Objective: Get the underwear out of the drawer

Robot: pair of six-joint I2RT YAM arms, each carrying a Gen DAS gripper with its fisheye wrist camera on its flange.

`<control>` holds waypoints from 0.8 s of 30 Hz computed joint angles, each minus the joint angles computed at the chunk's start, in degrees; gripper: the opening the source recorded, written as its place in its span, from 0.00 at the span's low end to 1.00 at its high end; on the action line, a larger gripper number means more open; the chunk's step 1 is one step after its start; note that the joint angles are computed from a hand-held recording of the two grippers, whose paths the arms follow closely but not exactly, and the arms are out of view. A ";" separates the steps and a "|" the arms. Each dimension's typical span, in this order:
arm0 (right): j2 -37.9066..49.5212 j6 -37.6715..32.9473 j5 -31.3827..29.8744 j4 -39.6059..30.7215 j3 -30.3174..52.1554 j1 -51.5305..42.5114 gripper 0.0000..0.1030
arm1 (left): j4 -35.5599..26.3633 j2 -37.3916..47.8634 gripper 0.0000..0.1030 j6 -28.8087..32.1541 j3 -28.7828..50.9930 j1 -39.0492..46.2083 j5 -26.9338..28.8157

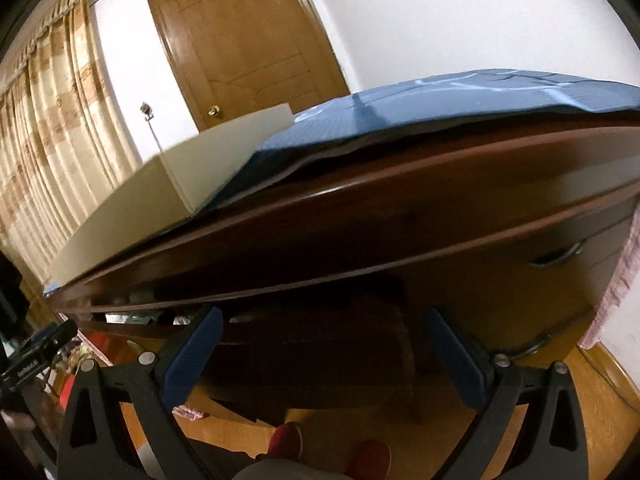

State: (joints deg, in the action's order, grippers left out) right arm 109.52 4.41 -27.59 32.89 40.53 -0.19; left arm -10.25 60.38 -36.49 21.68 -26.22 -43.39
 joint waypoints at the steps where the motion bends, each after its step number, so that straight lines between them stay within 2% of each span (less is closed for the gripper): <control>1: 0.47 0.06 -0.51 0.02 0.27 0.12 0.98 | -0.02 0.15 0.97 0.11 0.01 -0.11 -0.27; 5: 3.30 0.87 -4.01 -1.15 2.63 0.00 0.97 | 0.32 0.66 0.97 1.71 0.04 0.53 -0.50; 8: 3.58 0.29 -3.13 -1.13 2.78 0.77 0.97 | 0.19 -0.37 0.98 1.67 -0.72 1.33 0.27; 16: 2.62 -3.01 -4.51 -9.24 5.75 0.77 0.97 | 0.56 -1.54 0.98 4.17 -1.60 3.53 1.65; 24: -0.02 -4.84 -5.01 -13.80 4.72 -0.02 0.97 | 1.89 -2.19 0.99 6.27 -2.20 5.42 3.18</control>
